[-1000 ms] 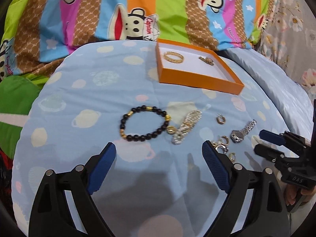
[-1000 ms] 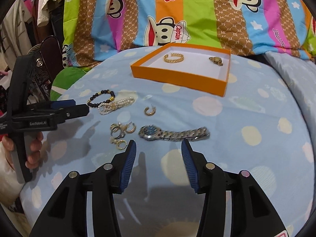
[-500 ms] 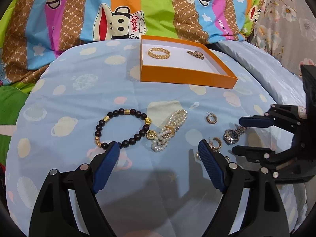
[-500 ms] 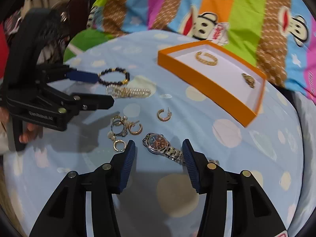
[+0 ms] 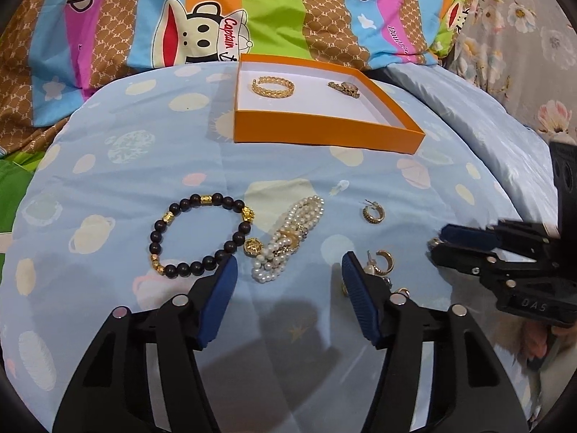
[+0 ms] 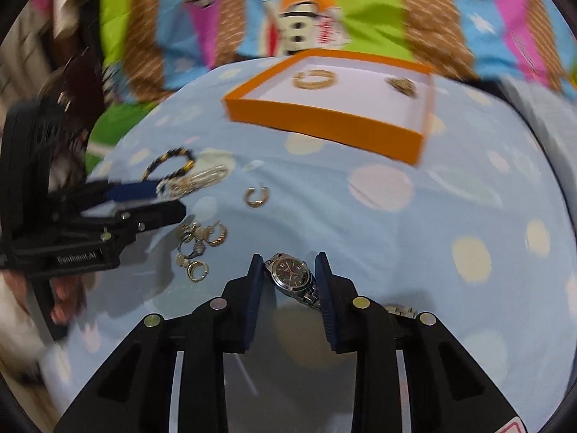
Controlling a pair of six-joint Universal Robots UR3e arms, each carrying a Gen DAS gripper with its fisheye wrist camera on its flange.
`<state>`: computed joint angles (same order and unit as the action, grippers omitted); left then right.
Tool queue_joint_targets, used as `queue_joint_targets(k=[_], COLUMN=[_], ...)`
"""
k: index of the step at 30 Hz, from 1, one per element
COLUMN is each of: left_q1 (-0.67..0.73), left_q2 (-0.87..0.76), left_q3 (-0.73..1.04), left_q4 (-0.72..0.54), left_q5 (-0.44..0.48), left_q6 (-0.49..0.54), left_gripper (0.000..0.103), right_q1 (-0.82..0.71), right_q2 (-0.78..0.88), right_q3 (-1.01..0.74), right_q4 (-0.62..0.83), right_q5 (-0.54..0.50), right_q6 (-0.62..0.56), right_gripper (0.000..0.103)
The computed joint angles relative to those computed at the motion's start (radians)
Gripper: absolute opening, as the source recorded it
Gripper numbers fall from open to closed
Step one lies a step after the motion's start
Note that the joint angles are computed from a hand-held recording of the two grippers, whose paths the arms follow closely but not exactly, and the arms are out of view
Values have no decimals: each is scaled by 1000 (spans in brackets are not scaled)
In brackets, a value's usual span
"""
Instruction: Organize jewelry
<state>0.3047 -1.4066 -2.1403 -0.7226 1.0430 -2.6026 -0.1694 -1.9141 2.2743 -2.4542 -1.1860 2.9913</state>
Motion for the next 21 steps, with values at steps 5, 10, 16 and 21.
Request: queue_joint_targets(k=[5, 10, 16, 21], left_q1=[-17, -29, -29, -8], left_q2=[-14, 2, 29, 77], left_q3=[7, -8, -36, -69], left_q4=[8, 11, 25, 18], left_q5=[-2, -4, -9, -34], left_q6=[-31, -46, -63, -67], left_gripper=[30, 12, 8, 7], right_q1=[-36, 39, 58, 69], right_q2=[-52, 7, 0, -15], right_q3=[80, 67, 91, 113], right_q4=[-70, -167, -218, -254], right_q5=[22, -59, -98, -112], right_q6=[139, 214, 237, 253], right_gripper=[26, 25, 24, 17])
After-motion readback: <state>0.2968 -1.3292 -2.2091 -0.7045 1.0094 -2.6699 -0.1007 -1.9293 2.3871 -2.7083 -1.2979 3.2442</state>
